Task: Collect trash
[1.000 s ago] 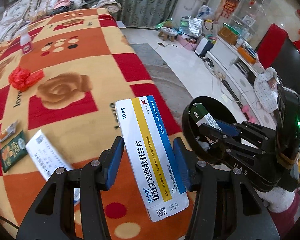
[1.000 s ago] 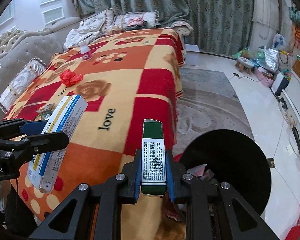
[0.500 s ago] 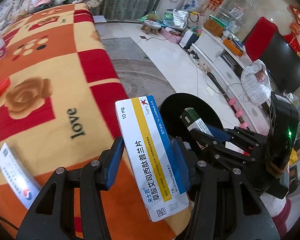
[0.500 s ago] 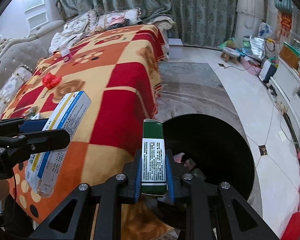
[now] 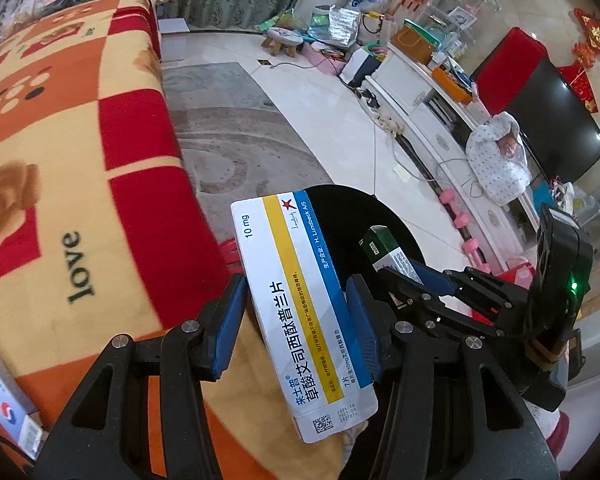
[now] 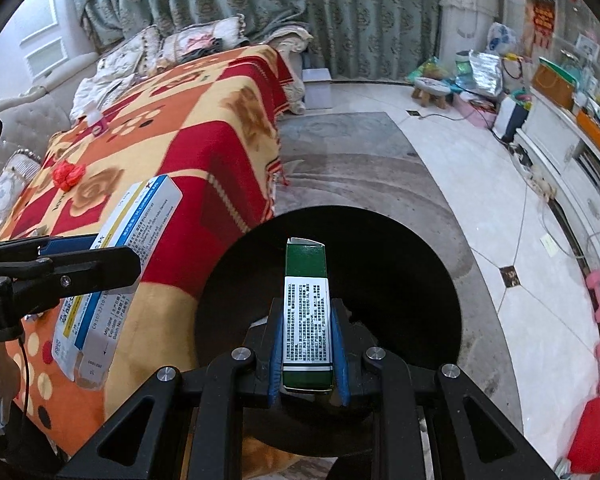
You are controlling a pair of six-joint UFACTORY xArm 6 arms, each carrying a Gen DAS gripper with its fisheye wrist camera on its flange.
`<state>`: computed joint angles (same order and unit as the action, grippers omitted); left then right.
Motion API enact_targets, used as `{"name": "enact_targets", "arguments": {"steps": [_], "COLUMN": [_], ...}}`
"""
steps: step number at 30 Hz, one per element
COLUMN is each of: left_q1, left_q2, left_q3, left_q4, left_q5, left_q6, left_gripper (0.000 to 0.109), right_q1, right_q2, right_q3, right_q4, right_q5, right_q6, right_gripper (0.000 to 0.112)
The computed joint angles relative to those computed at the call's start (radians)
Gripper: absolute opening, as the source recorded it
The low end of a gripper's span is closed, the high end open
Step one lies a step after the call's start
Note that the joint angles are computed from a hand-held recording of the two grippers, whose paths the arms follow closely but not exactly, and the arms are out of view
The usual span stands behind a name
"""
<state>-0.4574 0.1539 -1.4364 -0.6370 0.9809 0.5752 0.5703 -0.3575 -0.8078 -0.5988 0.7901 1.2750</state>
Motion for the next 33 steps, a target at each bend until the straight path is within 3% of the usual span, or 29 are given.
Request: {"name": "enact_targets", "arguments": {"steps": [17,22,33], "left_q1": [-0.007,0.006,0.058], "left_q2": [0.039,0.031,-0.035], "left_q3": [-0.043,-0.034,0.050], "left_q4": [-0.065,-0.063,-0.004], "left_q5": [0.039,0.044,-0.039], "left_q6": [0.008,0.004,0.009], "left_gripper": [0.058,0.058,0.058], "right_q1": [-0.036,-0.033,-0.001], "right_q2": [-0.047,-0.034,0.038], "right_q3": [0.055,0.046,-0.019], "right_q4": [0.009,0.021,0.030], "right_q5": [0.012,0.006,0.002], "right_q6": [0.041,0.037,0.013], "right_gripper": [0.021,0.034,0.038]}}
